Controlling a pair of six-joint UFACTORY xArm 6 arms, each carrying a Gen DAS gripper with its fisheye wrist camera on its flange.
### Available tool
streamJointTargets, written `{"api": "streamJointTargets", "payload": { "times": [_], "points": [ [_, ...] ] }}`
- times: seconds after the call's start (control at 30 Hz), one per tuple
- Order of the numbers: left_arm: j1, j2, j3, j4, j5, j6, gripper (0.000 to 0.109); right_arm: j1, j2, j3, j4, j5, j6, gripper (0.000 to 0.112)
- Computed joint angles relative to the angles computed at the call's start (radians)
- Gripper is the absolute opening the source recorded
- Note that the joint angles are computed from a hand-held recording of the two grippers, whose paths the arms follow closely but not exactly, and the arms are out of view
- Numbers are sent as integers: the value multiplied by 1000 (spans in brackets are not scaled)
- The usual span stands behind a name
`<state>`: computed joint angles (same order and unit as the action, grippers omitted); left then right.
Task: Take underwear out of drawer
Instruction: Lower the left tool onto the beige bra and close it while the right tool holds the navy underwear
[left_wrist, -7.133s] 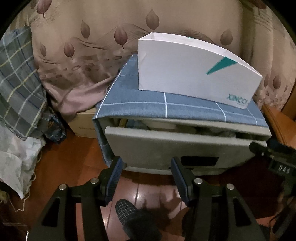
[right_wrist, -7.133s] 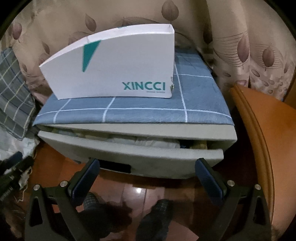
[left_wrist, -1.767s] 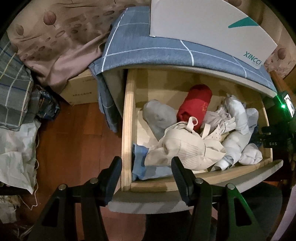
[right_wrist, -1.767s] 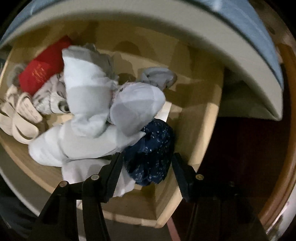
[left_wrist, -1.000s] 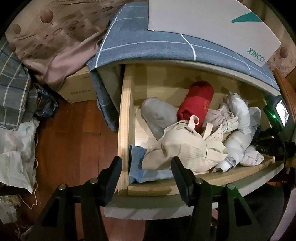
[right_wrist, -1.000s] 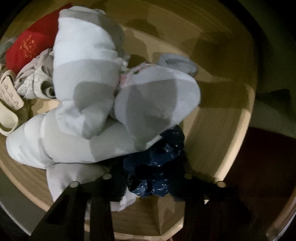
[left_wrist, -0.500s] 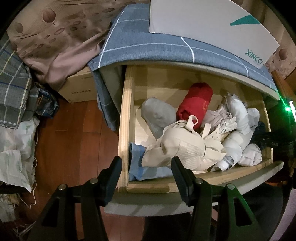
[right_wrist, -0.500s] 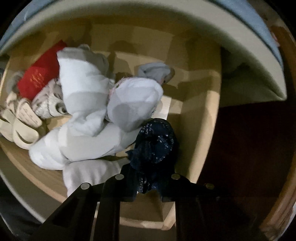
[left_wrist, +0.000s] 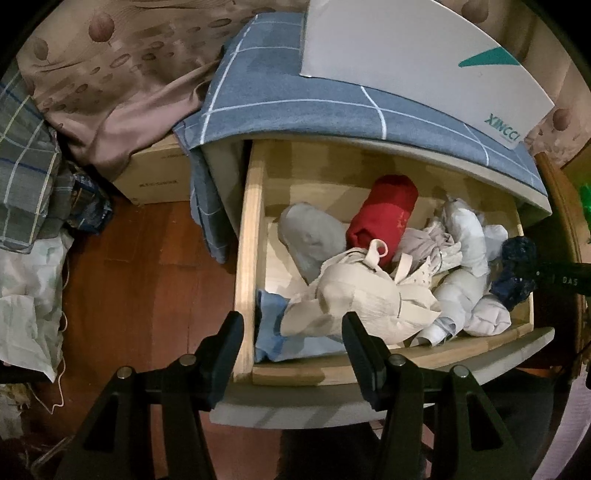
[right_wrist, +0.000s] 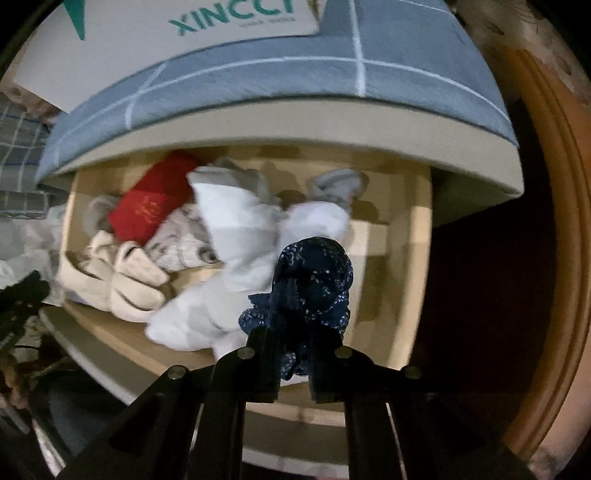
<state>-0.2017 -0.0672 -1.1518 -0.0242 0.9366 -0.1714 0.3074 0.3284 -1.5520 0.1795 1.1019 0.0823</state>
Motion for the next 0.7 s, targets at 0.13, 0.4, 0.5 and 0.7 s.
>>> {"api": "streamJointTargets", "payload": {
  "times": [0.13,0.4,0.5,0.7],
  "points": [
    [-22,6,-12,-18,-5,35,57,-28,84,-159,66,102,-40,10],
    [-52,86,-109,-91,83,101,69,11,156,-190,57,75,5,10],
    [-53,100,-127,-126,115,125,72,19,154,-179,45,54,20,12],
    [-80,130,-168,-82,159,189,73,37,142,-137,38,-3,62,16]
  ]
}}
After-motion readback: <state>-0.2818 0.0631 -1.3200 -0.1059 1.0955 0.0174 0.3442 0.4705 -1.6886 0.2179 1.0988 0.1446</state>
